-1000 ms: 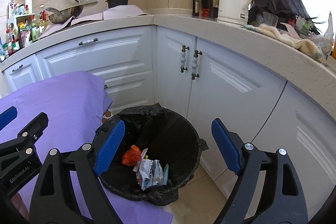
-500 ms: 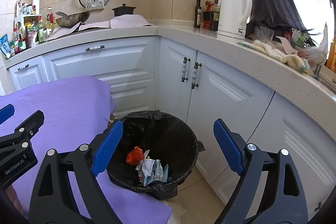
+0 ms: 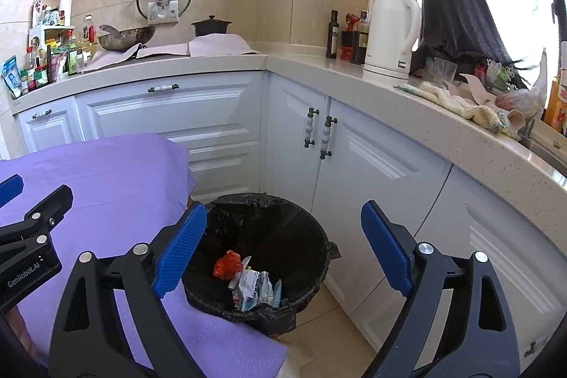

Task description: Collect trash

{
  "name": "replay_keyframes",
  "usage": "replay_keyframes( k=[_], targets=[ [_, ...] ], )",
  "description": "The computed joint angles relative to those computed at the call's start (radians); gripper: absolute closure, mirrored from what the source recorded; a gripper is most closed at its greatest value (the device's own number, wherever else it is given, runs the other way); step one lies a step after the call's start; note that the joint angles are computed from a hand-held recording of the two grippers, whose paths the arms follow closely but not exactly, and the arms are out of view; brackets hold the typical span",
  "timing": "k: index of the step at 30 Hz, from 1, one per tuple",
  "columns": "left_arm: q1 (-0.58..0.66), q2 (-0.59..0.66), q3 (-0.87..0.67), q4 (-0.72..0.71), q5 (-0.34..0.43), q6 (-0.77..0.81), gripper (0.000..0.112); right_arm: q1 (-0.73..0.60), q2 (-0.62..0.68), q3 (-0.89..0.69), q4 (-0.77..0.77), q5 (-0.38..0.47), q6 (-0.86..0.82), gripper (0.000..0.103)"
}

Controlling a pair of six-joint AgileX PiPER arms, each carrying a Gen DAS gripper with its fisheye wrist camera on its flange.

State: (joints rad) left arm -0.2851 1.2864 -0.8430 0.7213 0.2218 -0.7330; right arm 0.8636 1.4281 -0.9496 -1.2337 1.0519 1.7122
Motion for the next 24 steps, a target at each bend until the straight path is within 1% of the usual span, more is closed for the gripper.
replay_keyframes(
  k=[9, 11, 14, 24],
  targets=[
    [0.002, -0.015, 0.012, -0.007, -0.004, 0.004, 0.028, 0.003, -0.007, 0.005, -0.005, 0.009, 0.004, 0.016],
    [0.006, -0.017, 0.012, -0.041, -0.007, 0.039, 0.028, 0.003, -0.009, 0.006, -0.005, 0.008, 0.002, 0.016],
    [0.003, -0.019, 0.013, -0.031, -0.003, 0.030, 0.028, 0.002, -0.009, 0.006, -0.005, 0.008, 0.002, 0.016],
    [0.008, -0.021, 0.014, -0.066, -0.005, 0.063, 0.028, 0.002, -0.010, 0.007, -0.006, 0.007, 0.002, 0.016]
  ],
)
